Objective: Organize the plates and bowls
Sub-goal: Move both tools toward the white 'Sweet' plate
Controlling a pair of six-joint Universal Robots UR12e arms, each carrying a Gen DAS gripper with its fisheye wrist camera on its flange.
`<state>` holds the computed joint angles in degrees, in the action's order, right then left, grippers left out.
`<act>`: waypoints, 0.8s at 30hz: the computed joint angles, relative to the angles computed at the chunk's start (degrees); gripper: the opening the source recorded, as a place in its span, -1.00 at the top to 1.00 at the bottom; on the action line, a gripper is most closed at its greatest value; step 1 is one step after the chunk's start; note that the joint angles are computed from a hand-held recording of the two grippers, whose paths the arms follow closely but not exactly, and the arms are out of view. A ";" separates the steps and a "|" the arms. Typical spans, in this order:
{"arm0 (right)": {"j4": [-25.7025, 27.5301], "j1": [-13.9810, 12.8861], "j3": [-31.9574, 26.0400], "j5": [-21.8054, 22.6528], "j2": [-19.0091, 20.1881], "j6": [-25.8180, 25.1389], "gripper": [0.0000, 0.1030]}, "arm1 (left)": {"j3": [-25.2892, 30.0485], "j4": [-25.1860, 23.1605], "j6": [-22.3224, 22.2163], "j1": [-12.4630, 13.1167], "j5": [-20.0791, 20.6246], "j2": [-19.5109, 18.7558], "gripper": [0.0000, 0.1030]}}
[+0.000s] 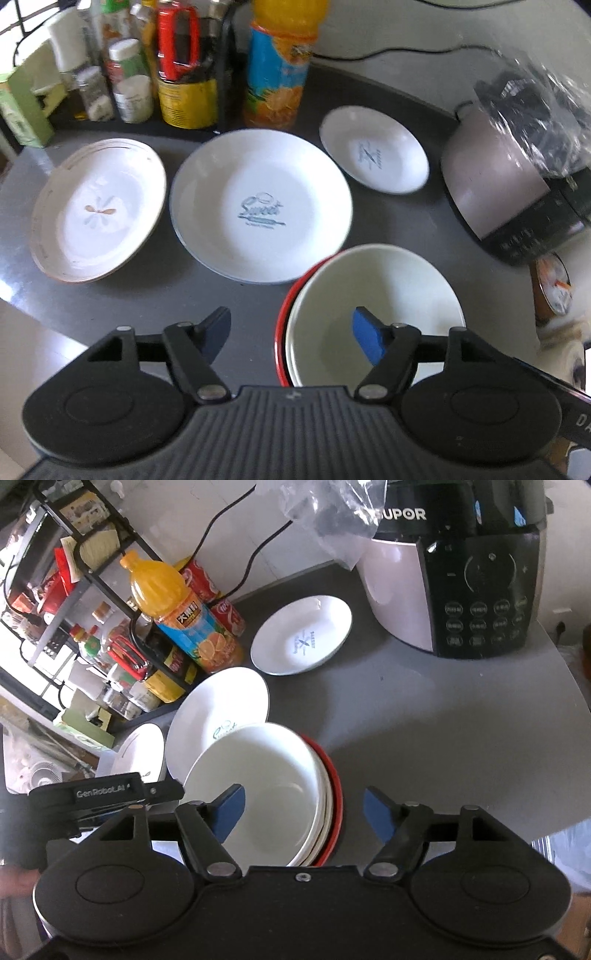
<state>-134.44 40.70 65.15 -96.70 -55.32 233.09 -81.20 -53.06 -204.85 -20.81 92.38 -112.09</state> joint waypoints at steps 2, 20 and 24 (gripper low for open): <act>-1.09 -0.57 0.49 1.23 -0.19 -0.15 -0.38 | 0.20 -0.69 -2.00 -0.14 0.99 0.07 -0.39; -3.62 -2.88 -2.71 6.70 2.27 -1.79 -0.38 | -2.01 -0.29 -12.60 2.16 7.92 2.27 -0.40; -2.43 -2.99 -5.42 7.06 3.87 -1.21 -0.37 | -2.05 -0.01 -13.49 3.50 7.16 2.06 -0.40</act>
